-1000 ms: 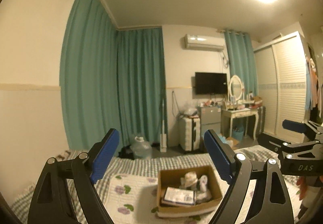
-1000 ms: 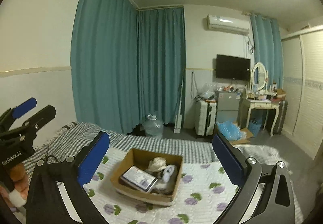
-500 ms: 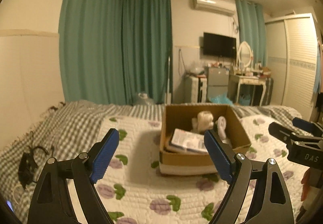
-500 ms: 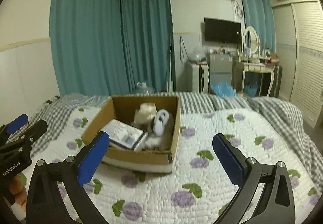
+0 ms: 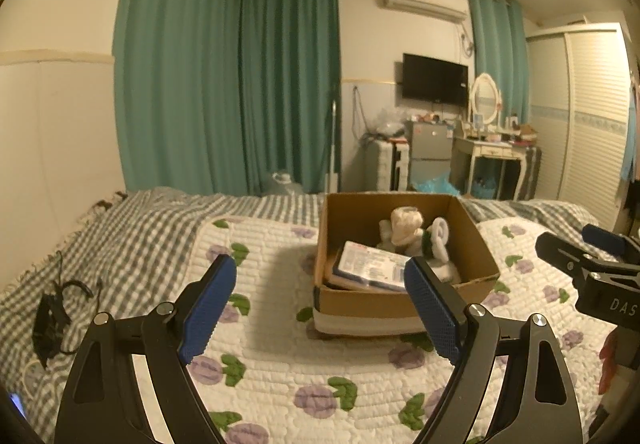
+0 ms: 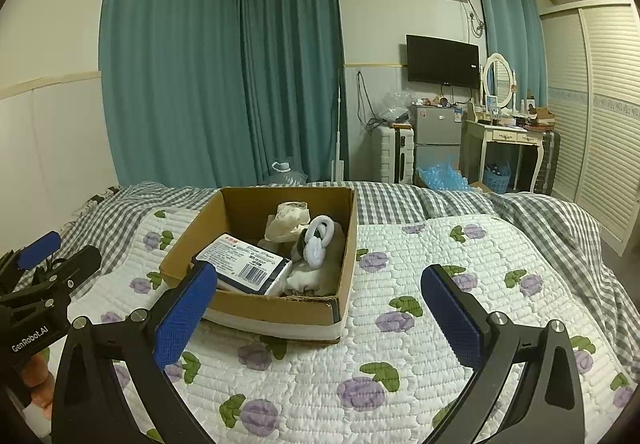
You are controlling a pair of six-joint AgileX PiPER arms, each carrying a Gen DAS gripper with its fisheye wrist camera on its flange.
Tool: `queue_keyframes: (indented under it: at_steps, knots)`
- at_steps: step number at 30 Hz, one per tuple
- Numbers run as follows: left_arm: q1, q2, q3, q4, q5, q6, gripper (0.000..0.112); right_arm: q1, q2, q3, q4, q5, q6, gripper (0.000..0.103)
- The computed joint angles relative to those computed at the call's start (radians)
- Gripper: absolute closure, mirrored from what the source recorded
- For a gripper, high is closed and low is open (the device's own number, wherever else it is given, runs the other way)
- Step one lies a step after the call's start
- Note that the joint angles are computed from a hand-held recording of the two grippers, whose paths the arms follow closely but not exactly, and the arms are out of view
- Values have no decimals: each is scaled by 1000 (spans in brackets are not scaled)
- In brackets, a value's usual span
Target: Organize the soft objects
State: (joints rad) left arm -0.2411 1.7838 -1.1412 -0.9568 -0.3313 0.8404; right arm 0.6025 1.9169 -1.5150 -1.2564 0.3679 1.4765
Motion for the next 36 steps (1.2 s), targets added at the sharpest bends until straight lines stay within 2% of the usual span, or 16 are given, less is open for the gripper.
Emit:
queue_keyframes:
  at_steps: [16, 36]
  knots:
    - [21, 6, -6, 38, 59, -46, 25, 1, 14, -21, 76, 0, -99, 0]
    - [14, 4, -8, 3, 59, -2, 25, 1, 18, -23, 78, 0, -103, 0]
